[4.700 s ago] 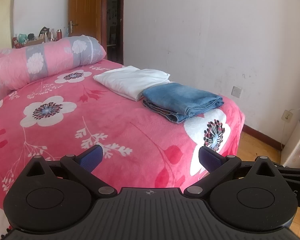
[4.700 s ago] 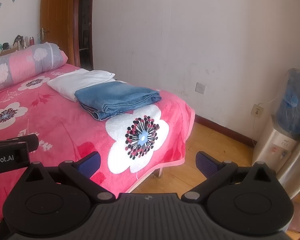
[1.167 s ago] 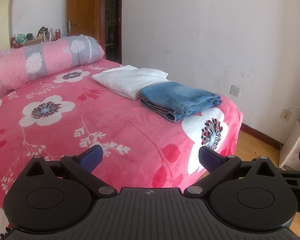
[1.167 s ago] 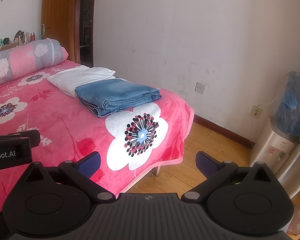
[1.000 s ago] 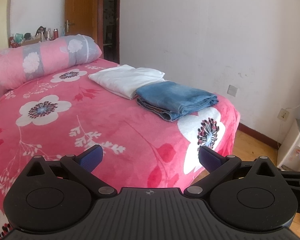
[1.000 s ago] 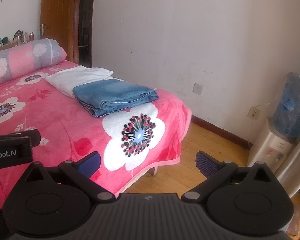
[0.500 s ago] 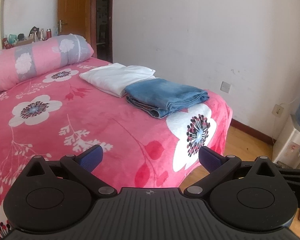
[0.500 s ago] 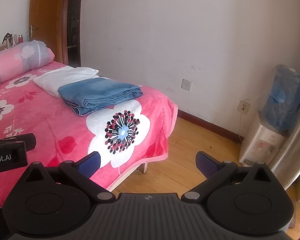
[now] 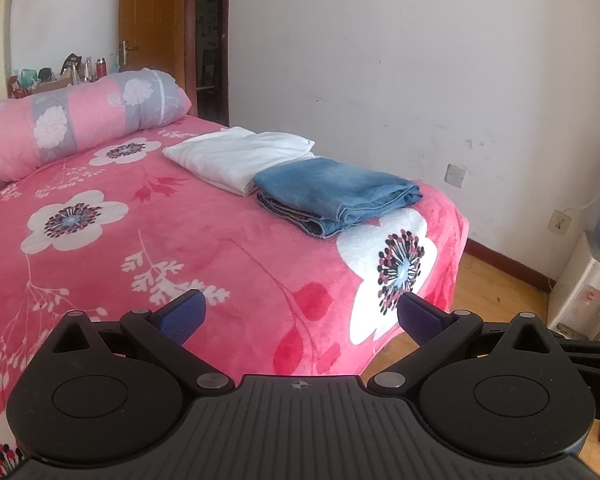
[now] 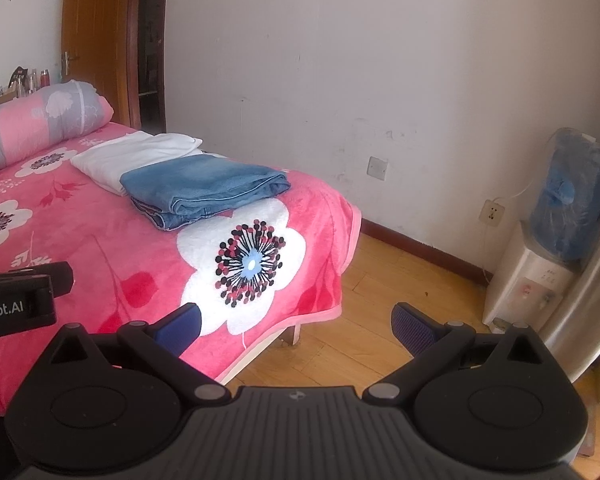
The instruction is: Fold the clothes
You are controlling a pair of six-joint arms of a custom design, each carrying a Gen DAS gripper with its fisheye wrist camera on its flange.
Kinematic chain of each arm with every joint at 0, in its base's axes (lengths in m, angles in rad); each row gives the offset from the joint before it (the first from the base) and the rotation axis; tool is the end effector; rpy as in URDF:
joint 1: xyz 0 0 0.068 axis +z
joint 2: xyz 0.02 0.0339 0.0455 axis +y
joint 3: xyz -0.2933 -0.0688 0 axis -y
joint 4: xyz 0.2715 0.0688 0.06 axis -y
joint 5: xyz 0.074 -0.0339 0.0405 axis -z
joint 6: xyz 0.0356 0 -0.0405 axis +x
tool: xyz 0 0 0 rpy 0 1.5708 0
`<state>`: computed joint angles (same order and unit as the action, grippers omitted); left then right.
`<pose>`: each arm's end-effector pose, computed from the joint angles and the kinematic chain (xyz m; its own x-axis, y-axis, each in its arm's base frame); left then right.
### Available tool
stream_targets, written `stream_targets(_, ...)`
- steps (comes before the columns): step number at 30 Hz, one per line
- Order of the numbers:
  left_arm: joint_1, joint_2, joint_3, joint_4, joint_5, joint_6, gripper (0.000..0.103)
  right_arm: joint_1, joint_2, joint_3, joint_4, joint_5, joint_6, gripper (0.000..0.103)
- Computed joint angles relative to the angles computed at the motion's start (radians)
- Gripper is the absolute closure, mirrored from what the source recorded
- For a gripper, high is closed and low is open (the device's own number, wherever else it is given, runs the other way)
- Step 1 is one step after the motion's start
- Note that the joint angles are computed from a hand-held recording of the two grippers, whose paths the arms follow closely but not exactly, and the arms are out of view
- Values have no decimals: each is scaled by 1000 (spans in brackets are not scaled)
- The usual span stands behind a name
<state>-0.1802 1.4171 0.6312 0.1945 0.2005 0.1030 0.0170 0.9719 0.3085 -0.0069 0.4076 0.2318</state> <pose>0.2937 -0.0607 0.1930 -0.5108 0.1955 -0.8372 0.3929 0.9192 -0.0251 0.1893 -0.0109 0.1696 -0.5368 0.2018 -0.8192 0.4298 0.9010 -0.0596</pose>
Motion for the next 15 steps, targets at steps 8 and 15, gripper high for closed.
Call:
stream_targets(8,3,-3,-1,0,4,0,0,8,-1,2,-4,9,3,0)
stream_targets(15,3,-3,1,0,2,-2,0,11,-2,1,-4,10,1,0)
